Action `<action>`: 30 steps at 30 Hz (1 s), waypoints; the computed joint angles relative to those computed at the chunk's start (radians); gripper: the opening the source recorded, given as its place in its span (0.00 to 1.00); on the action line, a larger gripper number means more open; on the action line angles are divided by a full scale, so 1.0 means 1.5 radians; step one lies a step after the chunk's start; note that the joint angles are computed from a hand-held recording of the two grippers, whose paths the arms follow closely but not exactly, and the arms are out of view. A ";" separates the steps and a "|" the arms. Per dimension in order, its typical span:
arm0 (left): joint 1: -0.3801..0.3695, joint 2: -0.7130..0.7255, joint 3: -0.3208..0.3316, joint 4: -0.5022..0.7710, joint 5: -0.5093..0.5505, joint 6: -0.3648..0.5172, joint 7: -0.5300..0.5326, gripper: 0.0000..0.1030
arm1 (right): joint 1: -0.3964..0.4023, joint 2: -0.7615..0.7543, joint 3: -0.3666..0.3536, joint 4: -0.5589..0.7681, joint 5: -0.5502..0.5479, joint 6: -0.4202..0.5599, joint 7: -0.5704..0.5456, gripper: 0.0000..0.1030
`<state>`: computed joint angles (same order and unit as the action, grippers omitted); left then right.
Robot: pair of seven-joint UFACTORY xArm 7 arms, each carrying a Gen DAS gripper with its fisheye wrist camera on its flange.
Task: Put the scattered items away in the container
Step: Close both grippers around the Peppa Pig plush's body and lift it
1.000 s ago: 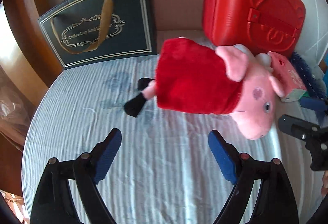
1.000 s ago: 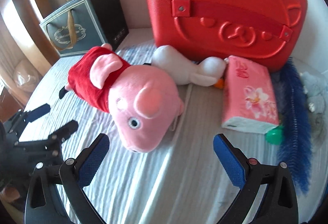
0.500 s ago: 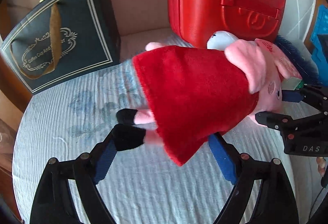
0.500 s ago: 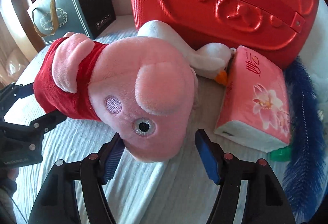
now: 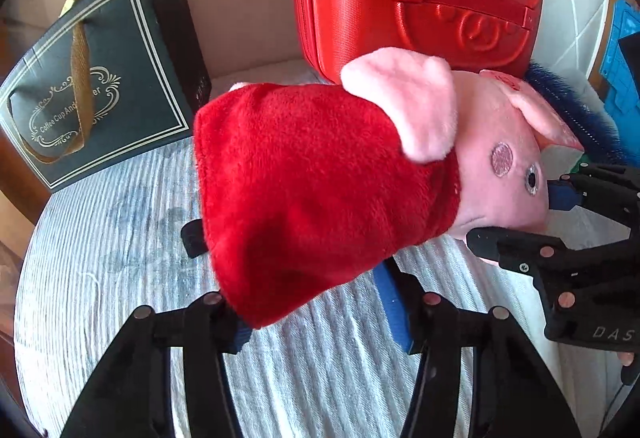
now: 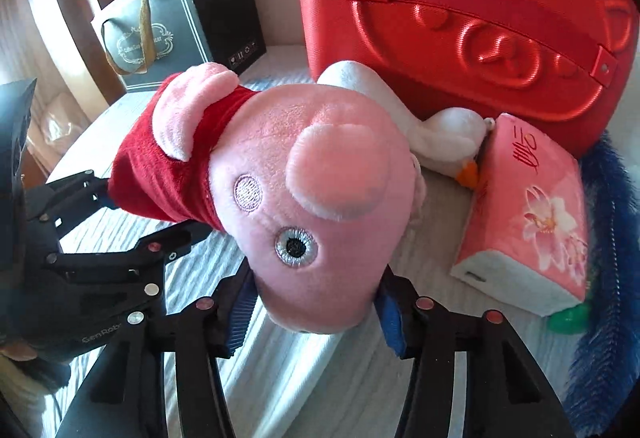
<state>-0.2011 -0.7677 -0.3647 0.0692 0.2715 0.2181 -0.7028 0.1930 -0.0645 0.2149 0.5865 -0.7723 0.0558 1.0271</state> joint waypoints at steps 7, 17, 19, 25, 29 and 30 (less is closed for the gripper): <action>-0.133 -0.122 0.023 -0.012 -0.056 0.130 -0.026 0.44 | 0.083 -0.134 -0.033 -0.084 0.191 0.044 -0.142 0.49; -0.256 -0.187 -0.023 0.017 -0.085 0.285 -0.112 0.75 | 0.128 -0.318 -0.056 -0.230 0.369 0.107 -0.265 0.76; -0.234 -0.144 -0.021 0.027 -0.070 0.246 -0.110 0.77 | 0.111 -0.349 -0.040 -0.244 0.376 0.109 -0.276 0.89; -0.182 0.001 0.011 0.036 -0.041 0.089 -0.067 0.77 | 0.058 -0.282 -0.009 -0.219 0.405 0.087 -0.310 0.89; -0.147 0.061 -0.004 0.039 -0.025 -0.008 -0.043 0.72 | 0.017 -0.217 0.014 -0.209 0.398 0.028 -0.319 0.75; -0.135 0.066 -0.017 0.040 -0.019 -0.022 -0.045 0.66 | 0.015 -0.208 0.012 -0.208 0.398 0.011 -0.326 0.70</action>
<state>-0.4029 -0.6688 -0.3899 0.1296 0.2433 0.1854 -0.7708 0.2157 -0.3767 0.2336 0.2746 -0.1753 0.0725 0.5379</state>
